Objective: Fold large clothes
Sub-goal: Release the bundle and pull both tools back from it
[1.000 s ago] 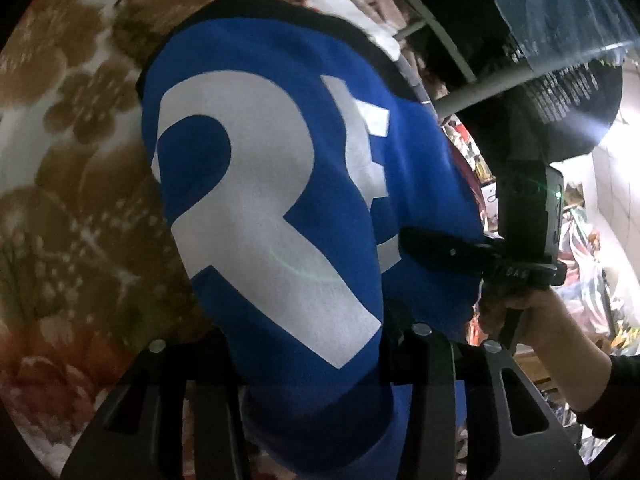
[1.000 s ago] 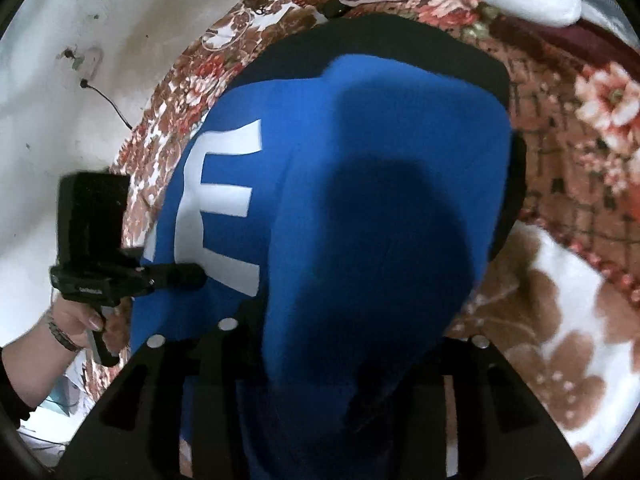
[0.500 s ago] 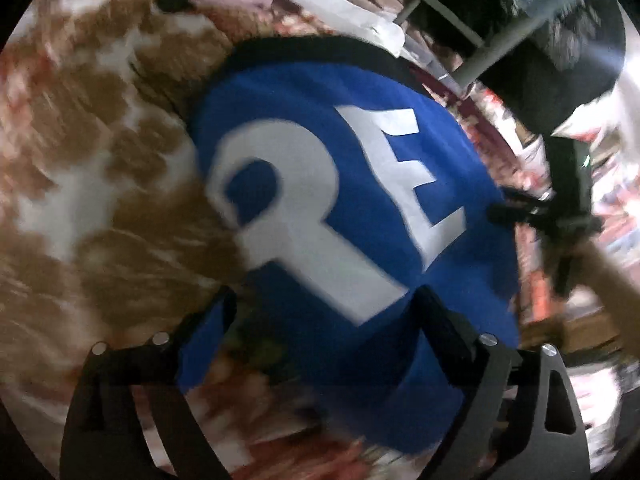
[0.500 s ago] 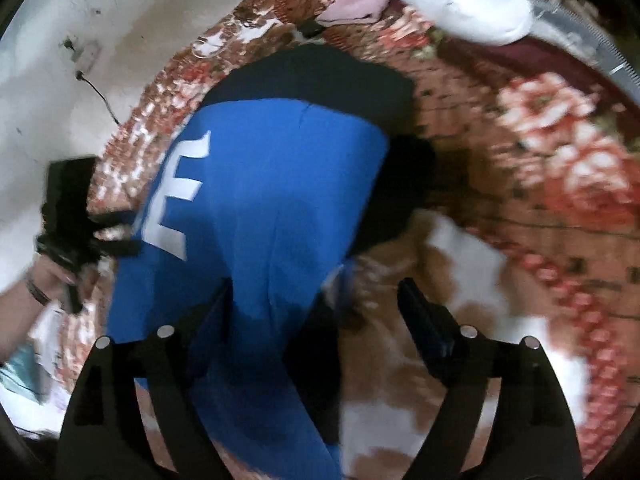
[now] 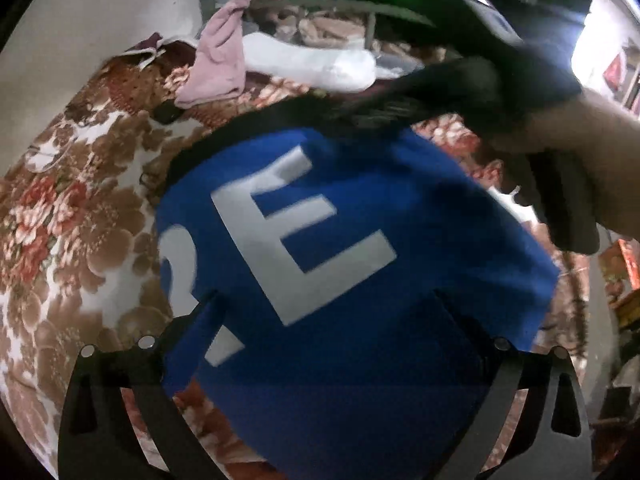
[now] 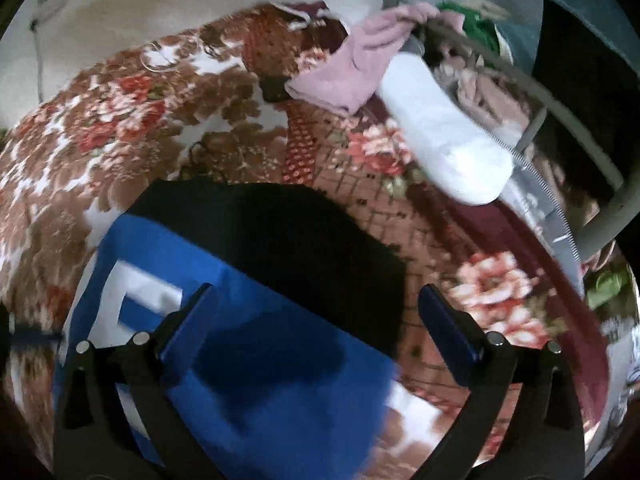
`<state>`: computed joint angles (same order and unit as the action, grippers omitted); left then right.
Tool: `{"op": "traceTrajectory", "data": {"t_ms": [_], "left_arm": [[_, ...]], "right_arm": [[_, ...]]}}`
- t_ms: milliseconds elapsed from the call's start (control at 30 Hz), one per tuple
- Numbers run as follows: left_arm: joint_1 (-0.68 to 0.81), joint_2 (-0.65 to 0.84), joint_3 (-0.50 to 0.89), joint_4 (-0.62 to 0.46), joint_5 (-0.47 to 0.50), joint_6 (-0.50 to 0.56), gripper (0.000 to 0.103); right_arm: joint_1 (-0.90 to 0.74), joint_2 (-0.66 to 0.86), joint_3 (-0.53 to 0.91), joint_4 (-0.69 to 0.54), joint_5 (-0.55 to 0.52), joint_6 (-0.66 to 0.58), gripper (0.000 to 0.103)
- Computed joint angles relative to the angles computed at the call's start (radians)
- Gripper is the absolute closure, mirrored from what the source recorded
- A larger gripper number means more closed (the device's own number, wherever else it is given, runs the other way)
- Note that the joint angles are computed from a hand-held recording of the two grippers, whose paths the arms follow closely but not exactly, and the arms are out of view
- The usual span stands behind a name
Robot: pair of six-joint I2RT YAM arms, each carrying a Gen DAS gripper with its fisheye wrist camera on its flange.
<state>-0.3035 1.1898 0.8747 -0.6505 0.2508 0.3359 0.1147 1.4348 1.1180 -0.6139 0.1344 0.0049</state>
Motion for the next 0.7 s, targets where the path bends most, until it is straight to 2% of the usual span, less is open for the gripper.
{"op": "traceTrajectory", "data": {"t_ms": [67, 167, 267, 367, 433, 567, 600, 633, 700], "left_arm": [[-0.028, -0.019, -0.053, 0.042, -0.055, -0.016, 0.006], [-0.02, -0.094, -0.118, 0.053, -0.079, 0.027, 0.006], [0.079, -0.141, -0.125, -0.024, 0.003, 0.069, 0.005], [0.204, -0.203, -0.09, -0.123, 0.086, 0.107, 0.005], [0.268, -0.242, -0.048, -0.167, 0.126, 0.116, 0.005], [0.363, -0.252, 0.163, -0.368, 0.177, 0.148, 0.005], [0.403, -0.256, 0.22, -0.429, 0.207, 0.172, 0.005], [0.451, -0.262, 0.27, -0.498, 0.243, 0.208, 0.005], [0.525, -0.261, 0.338, -0.609, 0.295, 0.283, 0.005]], "right_arm": [[0.026, 0.037, -0.014, 0.039, 0.04, 0.006, 0.005], [-0.027, 0.056, -0.05, 0.064, -0.005, 0.004, 0.005], [-0.1, 0.032, -0.084, 0.075, -0.054, -0.018, 0.005], [-0.071, -0.065, -0.084, -0.006, 0.052, -0.017, 0.005], [-0.032, -0.145, -0.075, -0.082, 0.071, 0.031, 0.005], [0.182, -0.266, 0.041, -0.354, 0.226, 0.279, 0.005], [0.285, -0.286, 0.09, -0.452, 0.313, 0.38, 0.005], [0.36, -0.293, 0.13, -0.528, 0.371, 0.462, 0.005], [0.534, -0.31, 0.24, -0.717, 0.467, 0.704, 0.005]]}}
